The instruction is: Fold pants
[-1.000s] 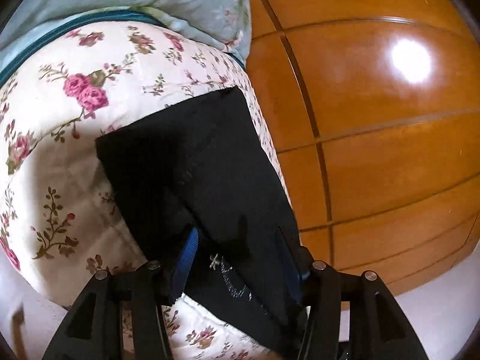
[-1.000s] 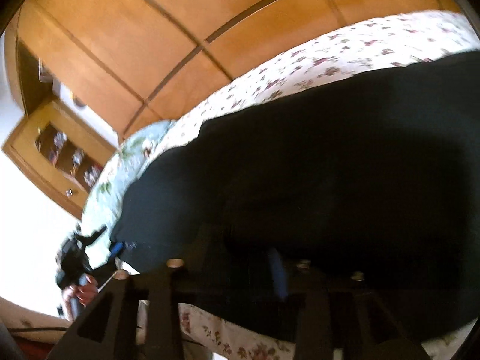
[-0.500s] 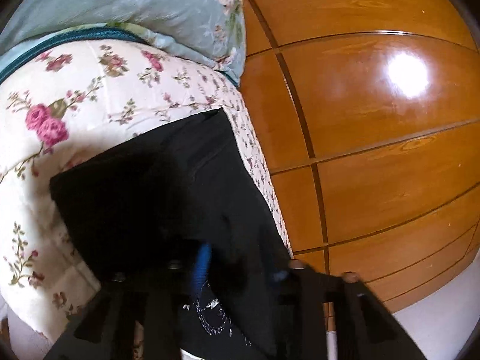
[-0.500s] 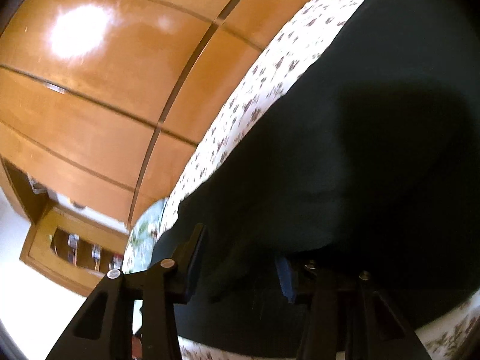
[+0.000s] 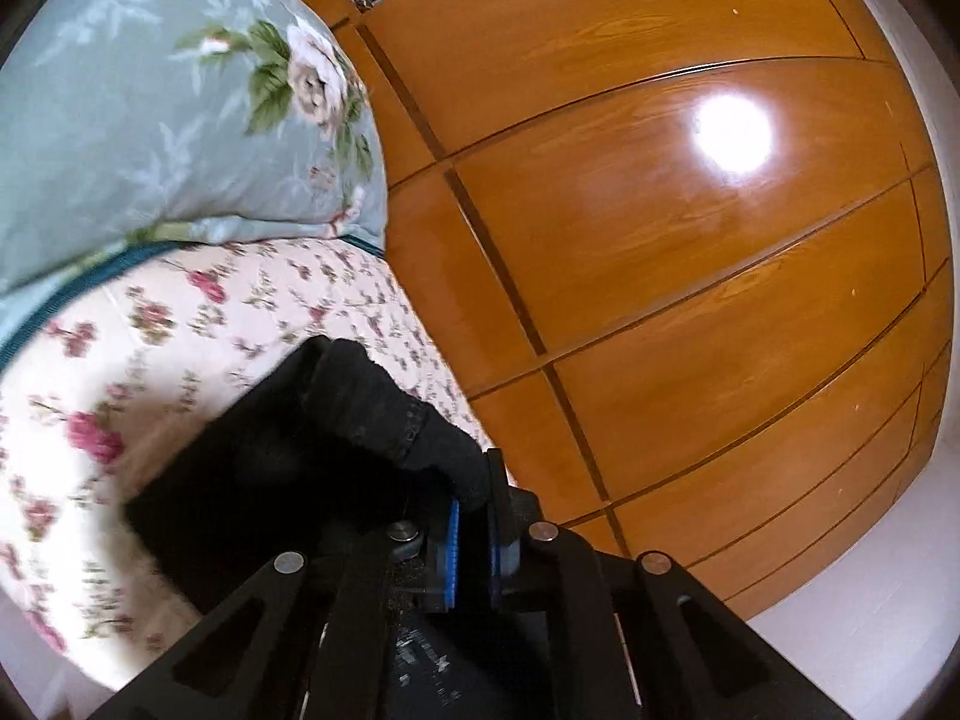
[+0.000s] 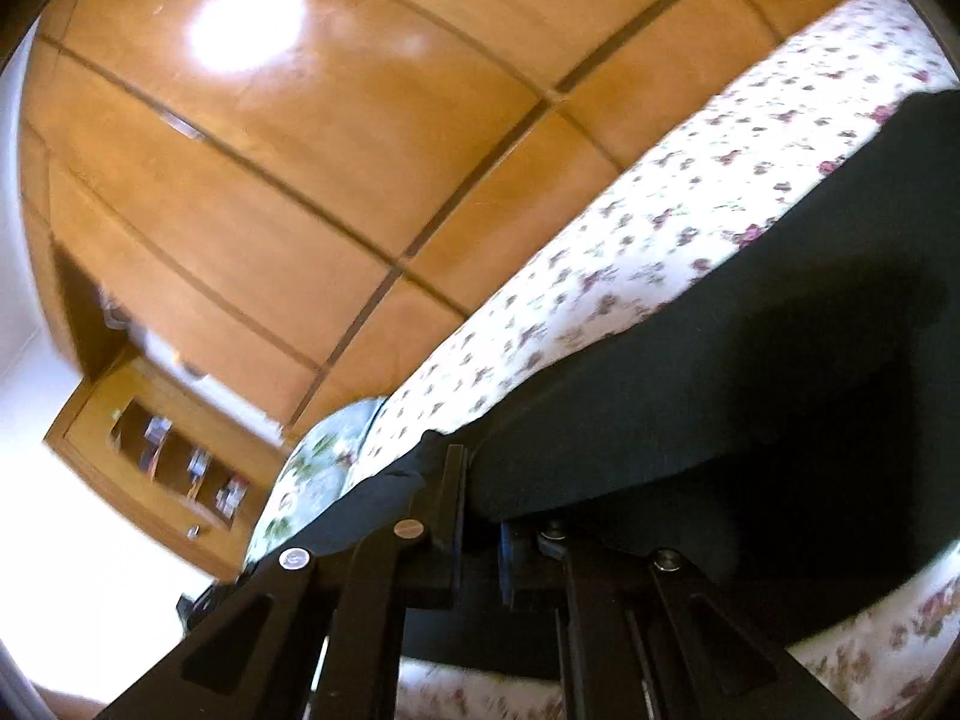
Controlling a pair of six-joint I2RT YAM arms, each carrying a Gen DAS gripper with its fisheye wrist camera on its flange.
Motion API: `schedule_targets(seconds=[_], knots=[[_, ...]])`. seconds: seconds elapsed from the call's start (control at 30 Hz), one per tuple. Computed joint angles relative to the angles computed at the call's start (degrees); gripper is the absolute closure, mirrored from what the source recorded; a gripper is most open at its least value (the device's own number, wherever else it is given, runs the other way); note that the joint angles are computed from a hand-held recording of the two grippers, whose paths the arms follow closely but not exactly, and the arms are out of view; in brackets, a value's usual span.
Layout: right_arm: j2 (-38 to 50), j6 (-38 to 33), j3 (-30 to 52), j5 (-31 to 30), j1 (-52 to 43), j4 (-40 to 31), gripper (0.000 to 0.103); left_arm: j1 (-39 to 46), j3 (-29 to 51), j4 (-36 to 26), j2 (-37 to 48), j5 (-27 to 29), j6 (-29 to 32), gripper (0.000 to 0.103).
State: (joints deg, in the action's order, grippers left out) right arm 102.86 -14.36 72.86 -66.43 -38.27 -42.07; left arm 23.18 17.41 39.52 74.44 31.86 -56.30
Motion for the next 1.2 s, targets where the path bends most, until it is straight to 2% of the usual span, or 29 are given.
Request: schedule_targets(seconds=[0.03, 0.1, 0.2, 0.23, 0.3, 0.33, 0.5, 0.6, 0.77, 0.83, 0.9, 0.93, 0.97, 1.07, 1.2], knots=[[0.27, -5.15, 0.59, 1.66, 0.18, -4.94, 0.094, 0.67, -0.74, -1.76, -0.66, -0.11, 1.36, 0.097], [-0.69, -10.67, -1.91, 6.83, 0.82, -6.13, 0.095, 1.25, -2.37, -5.08, 0.07, -1.35, 4.46, 0.097], [-1.02, -11.58, -8.64, 17.05, 3.82, 0.56, 0.095, -0.51, -3.74, -5.98, 6.59, -5.59, 8.84, 0.097], [0.19, -11.73, -8.7, 18.17, 3.83, 0.61, 0.095, -0.71, -4.44, -3.13, 9.8, -5.63, 8.56, 0.097], [3.4, -10.15, -7.06, 14.88, 2.68, -0.12, 0.095, -0.93, -7.53, 8.34, 15.05, -6.03, 4.72, 0.096], [4.0, -10.61, -5.78, 14.65, 2.21, -1.2, 0.095, -1.25, -7.83, 9.85, 15.52, -6.44, 3.75, 0.096], [2.59, -9.32, -5.7, 15.94, 4.11, 1.69, 0.094, -1.84, -5.13, 9.34, 15.44, -6.04, 3.03, 0.096], [0.53, -4.08, -4.84, 13.11, 5.36, 6.76, 0.094, -1.35, -3.67, 10.9, 13.47, -5.26, 1.59, 0.096], [-4.33, 2.83, -6.15, 9.46, 6.15, 15.31, 0.094, -2.33, -2.24, 6.85, 8.22, -7.67, 5.11, 0.095], [-3.34, -1.33, -5.77, 11.91, 6.75, 12.83, 0.094, -2.82, -2.08, 0.54, 7.45, -9.37, 8.94, 0.095], [-1.54, -6.34, -6.1, 16.67, 6.53, 9.34, 0.094, -3.37, -2.6, -2.66, 10.09, -10.78, 11.07, 0.095], [-0.13, -7.32, -6.4, 18.9, 6.73, 8.73, 0.094, -3.47, -3.6, -1.47, 11.54, -10.94, 11.59, 0.095], [0.81, -7.82, -7.13, 20.05, 6.73, 8.76, 0.096, -3.32, -6.14, 3.86, 12.54, -10.86, 10.86, 0.095], [2.28, -7.36, -6.76, 16.95, 4.72, 7.86, 0.094, -3.14, -7.52, 1.26, 8.79, -10.72, 10.84, 0.093], [3.15, -7.42, -5.46, 15.84, 4.52, 6.25, 0.089, -1.61, -7.0, -6.4, 2.35, -9.24, 8.47, 0.085]])
